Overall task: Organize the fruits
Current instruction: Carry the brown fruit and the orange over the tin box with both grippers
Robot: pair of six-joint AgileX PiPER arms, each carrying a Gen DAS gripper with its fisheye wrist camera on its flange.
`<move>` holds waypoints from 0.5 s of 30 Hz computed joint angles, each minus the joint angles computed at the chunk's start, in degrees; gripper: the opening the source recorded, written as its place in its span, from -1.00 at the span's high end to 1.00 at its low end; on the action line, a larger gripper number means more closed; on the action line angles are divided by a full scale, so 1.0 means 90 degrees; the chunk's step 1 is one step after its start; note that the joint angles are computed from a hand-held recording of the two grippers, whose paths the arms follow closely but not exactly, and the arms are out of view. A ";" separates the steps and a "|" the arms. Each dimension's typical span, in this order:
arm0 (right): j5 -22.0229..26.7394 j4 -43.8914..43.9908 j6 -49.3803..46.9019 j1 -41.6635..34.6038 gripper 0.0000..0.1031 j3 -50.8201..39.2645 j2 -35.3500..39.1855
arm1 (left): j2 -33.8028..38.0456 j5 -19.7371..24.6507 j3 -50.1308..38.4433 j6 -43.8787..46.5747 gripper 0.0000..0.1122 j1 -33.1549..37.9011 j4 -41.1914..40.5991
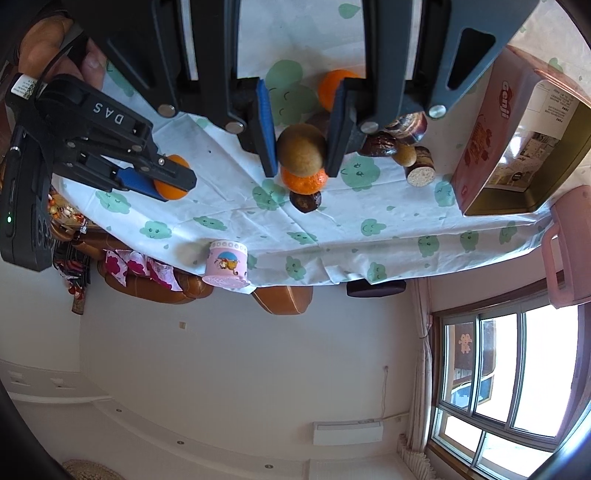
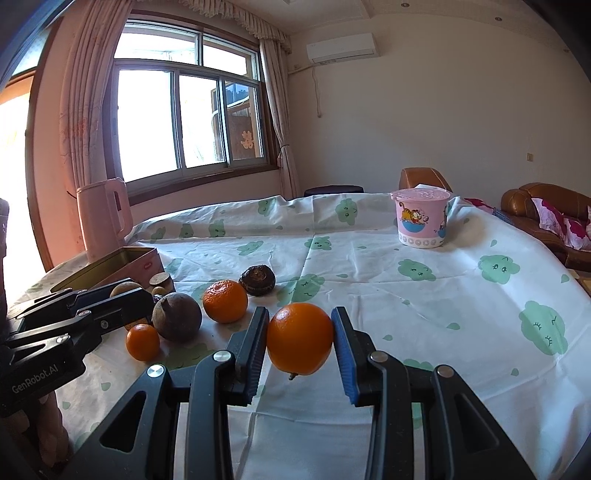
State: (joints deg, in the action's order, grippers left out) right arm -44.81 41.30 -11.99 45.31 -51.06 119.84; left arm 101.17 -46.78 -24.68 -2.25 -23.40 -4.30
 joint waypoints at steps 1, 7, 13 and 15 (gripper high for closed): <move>0.0080 0.0034 -0.0096 0.0012 0.28 -0.0054 -0.0018 | -0.0082 0.0068 0.0015 -0.0200 0.51 0.0185 0.0211; 0.0518 -0.0140 -0.0283 0.0069 0.28 -0.0479 -0.0164 | -0.0569 0.0056 0.0263 -0.0207 0.51 0.0831 0.0362; 0.1209 0.0166 -0.1227 0.0306 0.28 -0.1468 -0.0022 | -0.0684 0.0341 0.0208 -0.0439 0.51 0.1620 0.0827; 0.1456 0.0277 -0.1564 0.0367 0.28 -0.1837 0.0067 | -0.0674 0.0382 0.0180 -0.0548 0.51 0.1898 0.0997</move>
